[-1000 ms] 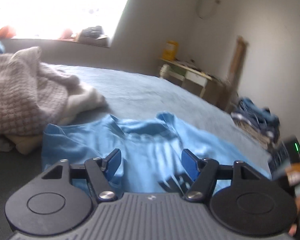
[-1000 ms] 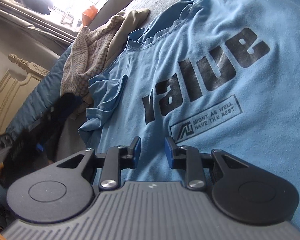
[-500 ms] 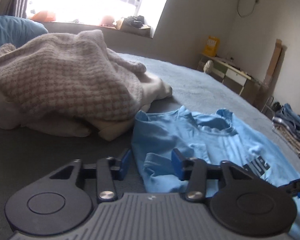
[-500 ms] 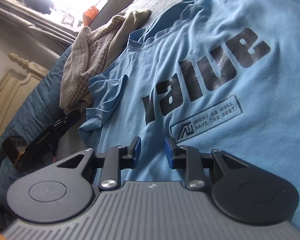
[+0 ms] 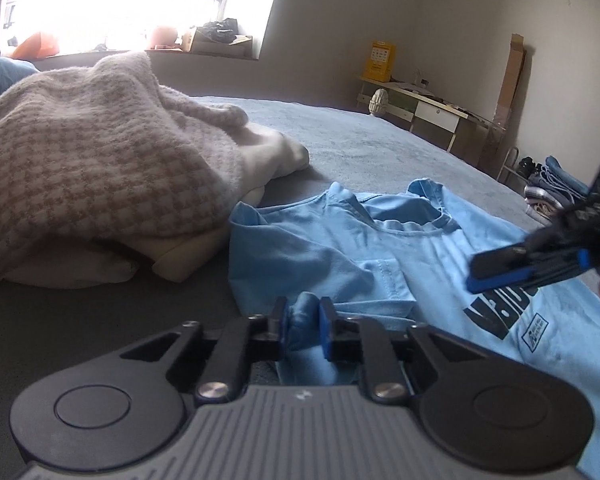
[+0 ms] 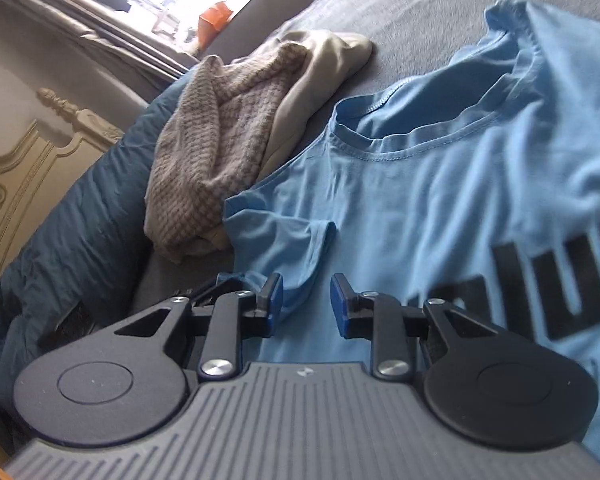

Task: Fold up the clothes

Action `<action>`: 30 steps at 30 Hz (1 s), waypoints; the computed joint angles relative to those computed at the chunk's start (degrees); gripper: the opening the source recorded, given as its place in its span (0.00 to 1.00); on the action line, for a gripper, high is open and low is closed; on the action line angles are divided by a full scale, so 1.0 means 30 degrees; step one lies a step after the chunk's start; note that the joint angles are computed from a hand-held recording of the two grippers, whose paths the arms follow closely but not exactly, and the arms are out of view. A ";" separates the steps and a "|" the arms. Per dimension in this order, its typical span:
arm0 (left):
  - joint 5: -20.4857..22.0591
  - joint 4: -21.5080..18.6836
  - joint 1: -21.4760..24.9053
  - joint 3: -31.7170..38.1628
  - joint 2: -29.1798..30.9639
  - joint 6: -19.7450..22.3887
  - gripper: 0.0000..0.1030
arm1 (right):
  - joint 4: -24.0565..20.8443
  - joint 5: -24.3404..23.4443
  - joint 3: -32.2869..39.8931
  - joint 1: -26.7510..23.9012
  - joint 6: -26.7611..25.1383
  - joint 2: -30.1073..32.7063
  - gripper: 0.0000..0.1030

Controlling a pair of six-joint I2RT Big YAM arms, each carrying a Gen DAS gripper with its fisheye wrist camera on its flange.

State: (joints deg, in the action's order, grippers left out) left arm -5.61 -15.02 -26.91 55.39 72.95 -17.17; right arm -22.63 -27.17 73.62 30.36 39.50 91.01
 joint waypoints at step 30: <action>-1.2436 -0.6319 -0.5879 -0.4725 -0.7487 -2.0287 0.05 | -0.3509 -0.0316 1.4628 0.5662 -0.6417 1.0567 0.03</action>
